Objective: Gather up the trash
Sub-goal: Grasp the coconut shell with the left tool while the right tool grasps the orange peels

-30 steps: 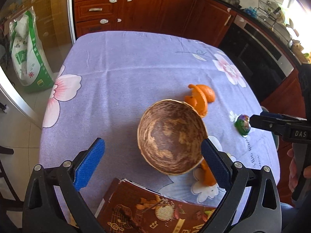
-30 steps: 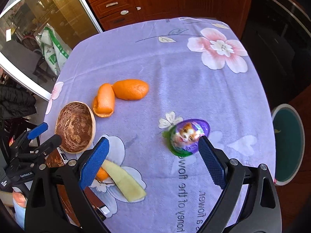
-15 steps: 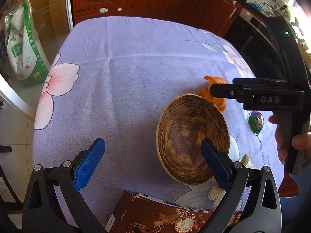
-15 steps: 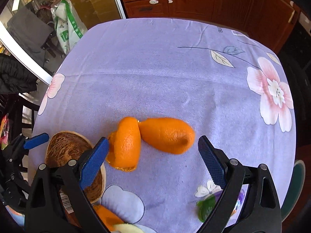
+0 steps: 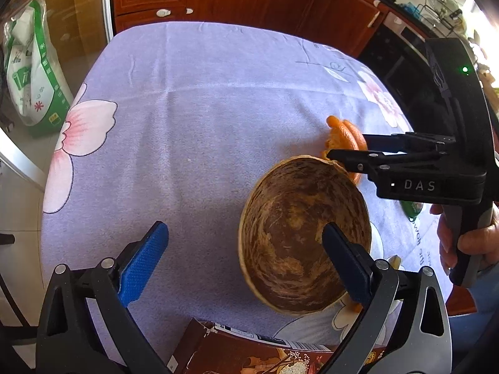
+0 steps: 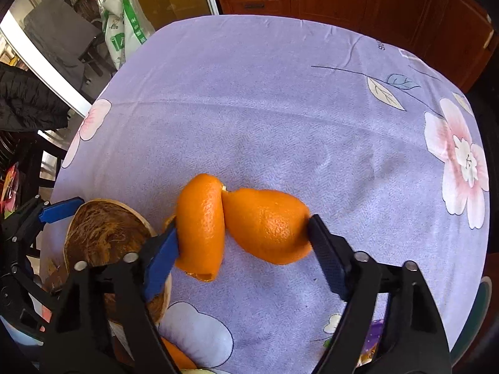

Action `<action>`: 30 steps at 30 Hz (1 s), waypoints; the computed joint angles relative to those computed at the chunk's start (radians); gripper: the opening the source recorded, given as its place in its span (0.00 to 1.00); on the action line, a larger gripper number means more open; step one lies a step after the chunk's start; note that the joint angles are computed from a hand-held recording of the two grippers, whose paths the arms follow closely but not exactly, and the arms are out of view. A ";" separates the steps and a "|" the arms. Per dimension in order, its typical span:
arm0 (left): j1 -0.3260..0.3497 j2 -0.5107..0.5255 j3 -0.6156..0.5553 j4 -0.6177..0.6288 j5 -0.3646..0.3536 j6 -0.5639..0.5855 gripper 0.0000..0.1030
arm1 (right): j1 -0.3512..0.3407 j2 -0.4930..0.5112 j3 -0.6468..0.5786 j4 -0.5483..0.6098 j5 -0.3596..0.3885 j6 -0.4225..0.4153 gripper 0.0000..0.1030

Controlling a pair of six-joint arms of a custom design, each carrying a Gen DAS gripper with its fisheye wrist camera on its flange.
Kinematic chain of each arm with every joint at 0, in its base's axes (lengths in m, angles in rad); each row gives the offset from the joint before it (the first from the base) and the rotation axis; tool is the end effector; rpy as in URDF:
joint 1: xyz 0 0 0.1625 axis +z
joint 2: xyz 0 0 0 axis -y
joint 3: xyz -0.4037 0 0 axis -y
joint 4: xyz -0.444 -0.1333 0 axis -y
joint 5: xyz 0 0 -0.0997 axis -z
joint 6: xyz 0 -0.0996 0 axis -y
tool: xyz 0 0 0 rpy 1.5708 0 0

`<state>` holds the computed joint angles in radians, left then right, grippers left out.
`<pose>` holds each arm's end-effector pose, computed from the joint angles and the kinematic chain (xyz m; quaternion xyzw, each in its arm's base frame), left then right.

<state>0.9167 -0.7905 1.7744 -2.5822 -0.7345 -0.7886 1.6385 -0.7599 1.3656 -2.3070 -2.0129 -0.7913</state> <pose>-0.2197 -0.6271 0.0157 -0.0670 0.9113 -0.2776 0.2966 0.1425 -0.7603 0.1115 0.3924 -0.8911 -0.0179 0.2271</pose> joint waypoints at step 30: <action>-0.071 0.069 -0.105 0.112 0.117 -0.024 0.10 | -0.052 -0.148 0.058 0.027 0.135 0.135 0.13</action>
<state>0.8455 -0.7217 1.6689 -2.4702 -0.6176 -0.8122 1.5860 -0.9074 1.4231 -2.2800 -1.8783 -0.6562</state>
